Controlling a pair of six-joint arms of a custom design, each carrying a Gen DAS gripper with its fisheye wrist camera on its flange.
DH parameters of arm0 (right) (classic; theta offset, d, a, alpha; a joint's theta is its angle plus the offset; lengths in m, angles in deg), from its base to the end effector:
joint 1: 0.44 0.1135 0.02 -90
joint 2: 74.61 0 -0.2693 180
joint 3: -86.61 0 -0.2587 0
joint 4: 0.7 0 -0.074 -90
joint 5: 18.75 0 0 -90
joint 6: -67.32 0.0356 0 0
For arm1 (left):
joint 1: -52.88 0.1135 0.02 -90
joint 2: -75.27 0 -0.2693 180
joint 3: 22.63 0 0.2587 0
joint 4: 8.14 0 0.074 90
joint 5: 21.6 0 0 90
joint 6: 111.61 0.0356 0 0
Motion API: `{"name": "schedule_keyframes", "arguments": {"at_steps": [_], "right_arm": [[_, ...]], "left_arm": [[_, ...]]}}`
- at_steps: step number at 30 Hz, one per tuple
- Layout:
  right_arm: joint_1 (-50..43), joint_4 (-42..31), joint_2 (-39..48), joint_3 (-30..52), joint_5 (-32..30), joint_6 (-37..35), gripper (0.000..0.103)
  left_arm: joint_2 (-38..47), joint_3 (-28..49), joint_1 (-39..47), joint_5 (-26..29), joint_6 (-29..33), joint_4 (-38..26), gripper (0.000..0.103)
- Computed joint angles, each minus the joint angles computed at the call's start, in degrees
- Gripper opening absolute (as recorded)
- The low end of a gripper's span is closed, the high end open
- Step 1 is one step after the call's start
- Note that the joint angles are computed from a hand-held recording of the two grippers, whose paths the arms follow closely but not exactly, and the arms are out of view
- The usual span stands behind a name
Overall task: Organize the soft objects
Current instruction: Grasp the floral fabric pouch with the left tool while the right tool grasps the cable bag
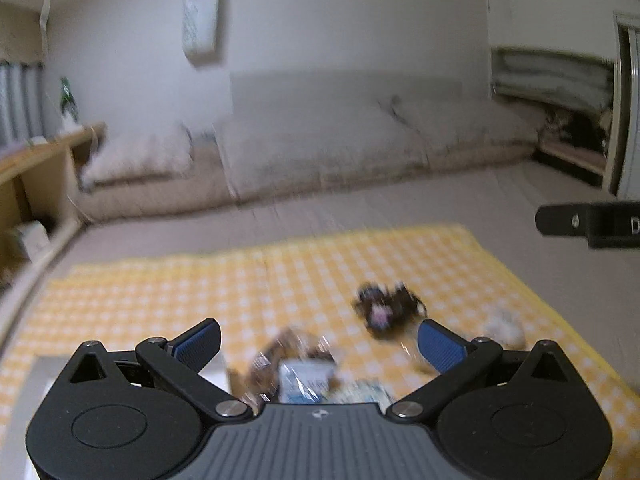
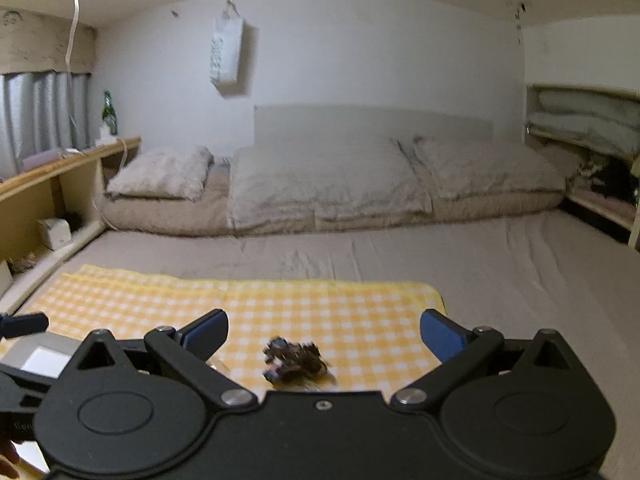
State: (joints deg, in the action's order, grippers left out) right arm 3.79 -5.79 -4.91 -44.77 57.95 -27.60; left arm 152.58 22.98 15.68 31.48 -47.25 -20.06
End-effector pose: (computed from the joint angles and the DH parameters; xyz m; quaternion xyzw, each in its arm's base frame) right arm 0.2641 0.0277 0.2251 -0.1283 0.8356 0.0951 0.5257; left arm 0.2161 -0.1372 0.1696 -0.0362 0.8800 0.0537 0.4705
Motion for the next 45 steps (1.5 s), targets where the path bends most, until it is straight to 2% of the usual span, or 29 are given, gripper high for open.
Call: {"name": "schedule_keyframes", "arguments": {"at_steps": [6,11,17,21,30,35,40,45], "right_arm": [[-1.13,2.51,11.06,2.96,1.37,-0.41,0.103],[-1.63,0.02,21.06,8.74,2.75,2.8,0.103],[-1.06,-6.27,31.65,17.72,2.77,9.52,0.103],[0.72,-9.15,37.0,22.9,3.79,12.5,0.103],[4.3,-16.51,50.37,36.46,3.56,22.24,0.103],[6.65,-19.65,56.53,42.42,8.06,24.11,0.103],[7.09,-22.62,61.29,47.48,6.71,29.56,0.103],[8.55,-22.83,63.92,49.71,9.37,28.53,0.103]], "left_arm": [[12.38,4.26,3.38,7.78,-2.26,0.09,0.103],[22.4,9.81,5.13,11.57,-3.8,-0.53,0.103],[33.44,17.56,4.86,10.79,-3.47,-3.18,0.103],[38.34,20.98,6.11,12.06,-5.67,-5.09,0.103],[44.71,25.2,7.82,12.66,-6.58,-3.65,0.103],[47.13,26.16,8.52,14.33,-7.48,-2.4,0.103],[47.46,24.86,8.62,15.27,-5.91,0.28,0.101],[46.41,23.43,10.16,18.66,-5.85,2.24,0.086]]}}
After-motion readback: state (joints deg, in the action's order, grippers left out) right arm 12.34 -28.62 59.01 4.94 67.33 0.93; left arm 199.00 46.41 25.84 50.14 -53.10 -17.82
